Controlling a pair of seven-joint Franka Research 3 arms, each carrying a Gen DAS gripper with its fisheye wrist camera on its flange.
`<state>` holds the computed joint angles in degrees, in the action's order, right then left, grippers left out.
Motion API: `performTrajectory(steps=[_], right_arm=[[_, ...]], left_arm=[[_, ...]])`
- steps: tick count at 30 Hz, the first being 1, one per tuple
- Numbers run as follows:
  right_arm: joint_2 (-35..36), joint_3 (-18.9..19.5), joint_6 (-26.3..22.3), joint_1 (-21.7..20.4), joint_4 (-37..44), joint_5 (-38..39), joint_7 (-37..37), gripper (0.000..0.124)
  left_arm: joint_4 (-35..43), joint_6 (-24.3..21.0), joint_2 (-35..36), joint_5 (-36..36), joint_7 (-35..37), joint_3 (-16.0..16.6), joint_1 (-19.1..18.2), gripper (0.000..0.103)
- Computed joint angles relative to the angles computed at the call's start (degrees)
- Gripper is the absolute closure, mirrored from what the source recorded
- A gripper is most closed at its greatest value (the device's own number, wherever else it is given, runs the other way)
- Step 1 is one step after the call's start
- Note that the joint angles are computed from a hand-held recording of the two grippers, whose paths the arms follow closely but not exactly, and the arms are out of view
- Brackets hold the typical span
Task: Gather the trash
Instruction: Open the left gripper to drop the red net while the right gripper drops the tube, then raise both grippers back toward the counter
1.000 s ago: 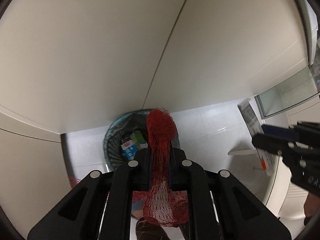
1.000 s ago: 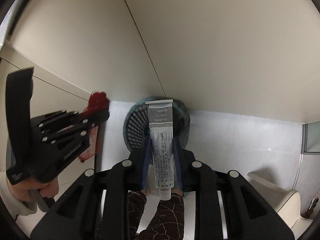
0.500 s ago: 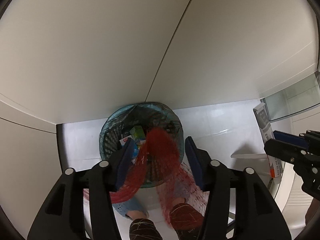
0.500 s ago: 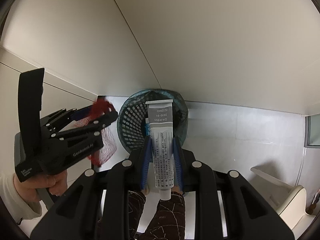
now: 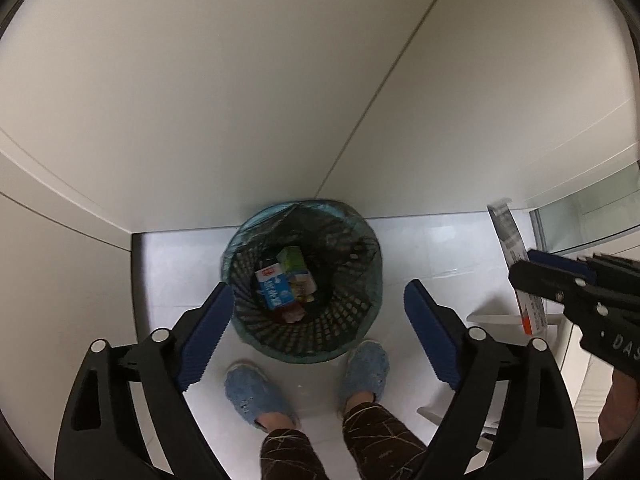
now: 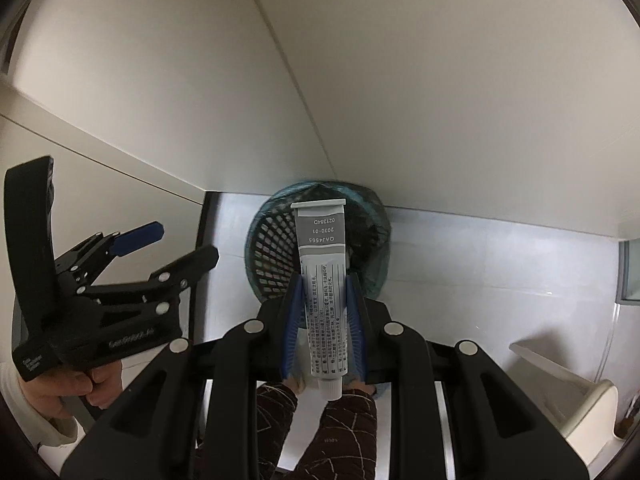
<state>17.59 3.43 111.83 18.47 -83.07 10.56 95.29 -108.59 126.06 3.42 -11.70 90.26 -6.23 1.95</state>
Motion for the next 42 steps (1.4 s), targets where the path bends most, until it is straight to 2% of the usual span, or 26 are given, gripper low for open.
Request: performTrajectory(steps=[10,16,26,29,33,37,42], right_arm=[[1.3,0.55,6.03,1.17,-0.36,0.72,-0.32,0.103],[1.85,0.42,6.06,1.63,0.57,-0.3,0.07,0.101],[1.92,0.29,5.25,2.19,1.66,-1.51,1.09,0.06],[1.16,0.17,5.29,2.95,1.65,-3.29,1.89,0.046],[-0.12,-0.06,3.74,3.53,3.43,-5.67,2.97,0.033],[-1.3,-0.23,1.83,4.08,6.37,-8.09,4.77,0.029],[-1.44,-0.26,-3.69,4.71,13.89,-10.3,6.83,0.029]], left_arm=[[-1.24,-0.04,-2.7,3.32,-0.99,1.45,1.16,0.007],[-1.41,-0.36,-3.73,3.37,-0.94,2.03,1.76,0.006],[-0.57,-1.45,-4.2,3.01,-0.85,2.19,1.81,0.006],[1.16,-3.29,-4.11,2.82,-0.76,2.35,1.97,0.006],[4.94,-6.48,-3.97,3.7,-0.91,2.4,2.14,0.006],[10.04,-11.22,-3.59,4.11,-1.26,2.41,2.28,0.006],[18.49,-18.78,-2.64,3.21,-1.55,2.49,2.69,0.006]])
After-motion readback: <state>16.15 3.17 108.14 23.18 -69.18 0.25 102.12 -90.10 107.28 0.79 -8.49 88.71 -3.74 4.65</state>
